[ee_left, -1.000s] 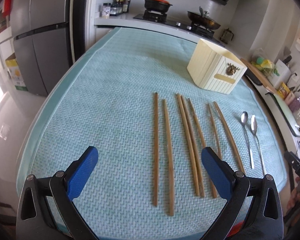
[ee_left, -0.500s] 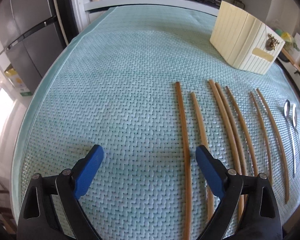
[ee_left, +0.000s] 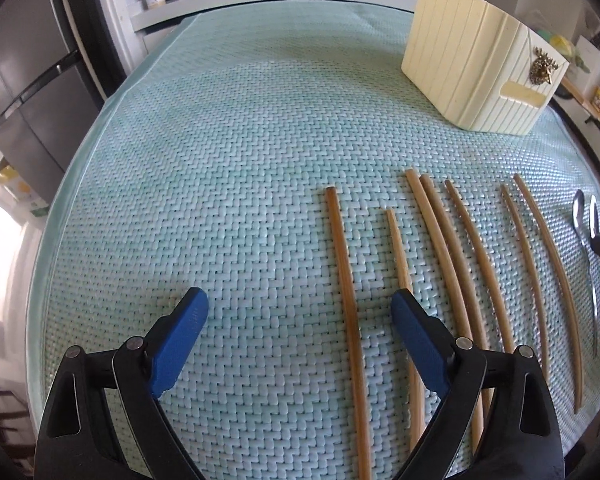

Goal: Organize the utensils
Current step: 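Grasp a wooden chopstick with the left gripper while the right gripper grasps the large steel spoon, then carry the chopstick with the left gripper while the right gripper carries the spoon to the cream holder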

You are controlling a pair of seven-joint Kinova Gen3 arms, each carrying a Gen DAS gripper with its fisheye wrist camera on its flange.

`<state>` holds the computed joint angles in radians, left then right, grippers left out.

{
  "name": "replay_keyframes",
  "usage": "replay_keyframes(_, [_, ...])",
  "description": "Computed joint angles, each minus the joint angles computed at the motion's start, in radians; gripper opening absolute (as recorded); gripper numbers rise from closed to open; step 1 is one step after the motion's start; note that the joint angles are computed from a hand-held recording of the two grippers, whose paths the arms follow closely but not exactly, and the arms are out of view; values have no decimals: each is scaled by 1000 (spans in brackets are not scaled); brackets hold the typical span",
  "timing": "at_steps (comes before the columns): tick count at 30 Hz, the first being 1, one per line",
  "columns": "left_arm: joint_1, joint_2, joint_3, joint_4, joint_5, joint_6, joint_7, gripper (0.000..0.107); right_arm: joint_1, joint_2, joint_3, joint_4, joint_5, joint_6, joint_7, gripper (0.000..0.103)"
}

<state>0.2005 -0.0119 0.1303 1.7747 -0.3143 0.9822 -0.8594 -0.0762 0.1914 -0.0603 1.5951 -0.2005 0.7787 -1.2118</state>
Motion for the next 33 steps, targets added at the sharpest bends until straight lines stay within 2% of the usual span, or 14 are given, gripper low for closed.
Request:
replay_keyframes(3, [2, -1, 1, -12, 30, 5, -52, 79, -44, 18, 6, -23, 73, -6, -57, 73])
replay_keyframes(4, [1, 1, 0, -21, 39, 10, -70, 72, -51, 20, 5, -26, 84, -12, -67, 68])
replay_keyframes(5, [0, 6, -1, -32, 49, 14, -87, 62, -56, 21, 3, -27, 92, -19, -72, 58])
replay_keyframes(6, [1, 10, -1, -40, 52, 15, -98, 55, -62, 22, 2, -29, 102, -25, -78, 54])
replay_keyframes(7, [1, 13, -1, -47, 57, 17, -107, 42, -60, 27, -2, -38, 98, -19, -74, 44])
replay_keyframes(8, [3, 16, -1, -54, 61, 20, -113, 31, -59, 33, -4, -49, 95, -12, -76, 42])
replay_keyframes(9, [5, 18, 0, -59, 65, 20, -116, 25, -63, 38, -2, -59, 100, -4, -85, 42])
replay_keyframes(10, [3, 18, -4, -60, 80, 15, -129, 12, -62, 43, -4, -67, 96, 0, -87, 42])
replay_keyframes(11, [3, 22, -4, -65, 83, 16, -131, 6, -57, 47, -6, -75, 86, 7, -84, 42])
replay_keyframes(15, [-4, 26, -15, -79, 101, 13, -135, 4, 6, 28, -22, -78, -23, 21, -14, 42])
replay_keyframes(22, [-16, -104, 13, -43, 85, -26, -66, 4, 88, -79, -9, -57, -225, 61, 151, 42])
replay_keyframes(27, [-37, -191, 49, -68, 83, -29, -65, 4, 101, -159, 32, -37, -346, 84, 261, 42])
replay_keyframes(33, [-66, -242, 59, -111, 118, -49, -119, 4, 79, -230, 80, -19, -423, 95, 339, 42])
